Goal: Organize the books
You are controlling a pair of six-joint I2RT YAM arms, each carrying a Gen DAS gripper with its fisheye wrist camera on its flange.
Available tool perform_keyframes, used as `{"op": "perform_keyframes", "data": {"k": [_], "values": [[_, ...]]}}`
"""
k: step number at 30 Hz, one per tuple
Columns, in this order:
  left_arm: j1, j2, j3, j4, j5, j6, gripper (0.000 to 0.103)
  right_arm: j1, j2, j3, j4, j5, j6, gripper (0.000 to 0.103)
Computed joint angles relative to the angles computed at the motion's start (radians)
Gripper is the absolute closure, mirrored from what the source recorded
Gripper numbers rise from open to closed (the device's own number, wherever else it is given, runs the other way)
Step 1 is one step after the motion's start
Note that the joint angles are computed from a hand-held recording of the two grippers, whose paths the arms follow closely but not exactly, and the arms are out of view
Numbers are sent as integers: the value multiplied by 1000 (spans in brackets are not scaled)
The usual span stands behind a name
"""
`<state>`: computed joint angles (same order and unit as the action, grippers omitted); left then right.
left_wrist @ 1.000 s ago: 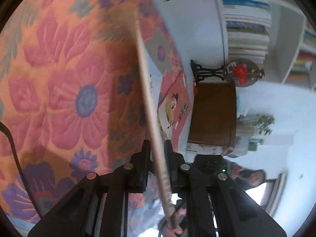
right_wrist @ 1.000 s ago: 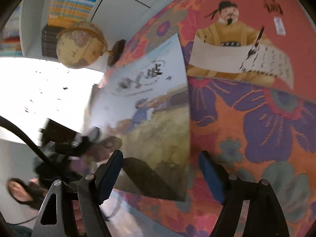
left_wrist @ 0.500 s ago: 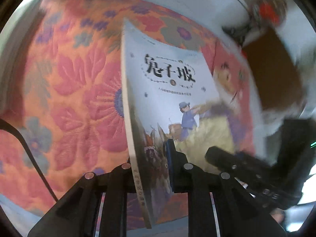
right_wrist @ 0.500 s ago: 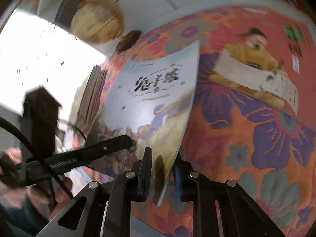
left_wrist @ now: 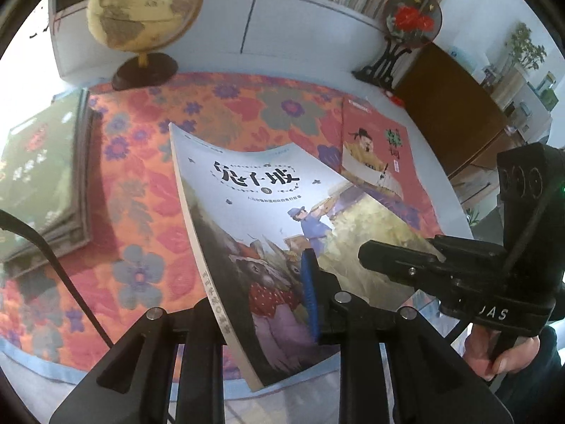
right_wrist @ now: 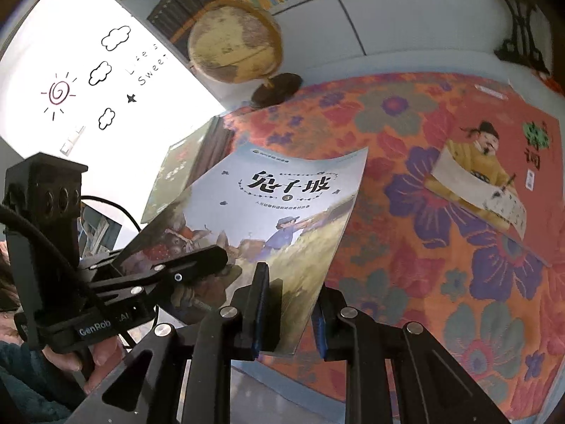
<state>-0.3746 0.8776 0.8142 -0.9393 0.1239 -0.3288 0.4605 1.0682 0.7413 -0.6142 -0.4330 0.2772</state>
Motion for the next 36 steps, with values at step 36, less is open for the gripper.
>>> {"op": "perform_keyframes", "data": {"k": [36], "values": [[1269,515,369,-15,537,855,82,527,1101,1339,-161,332,146,79]]}}
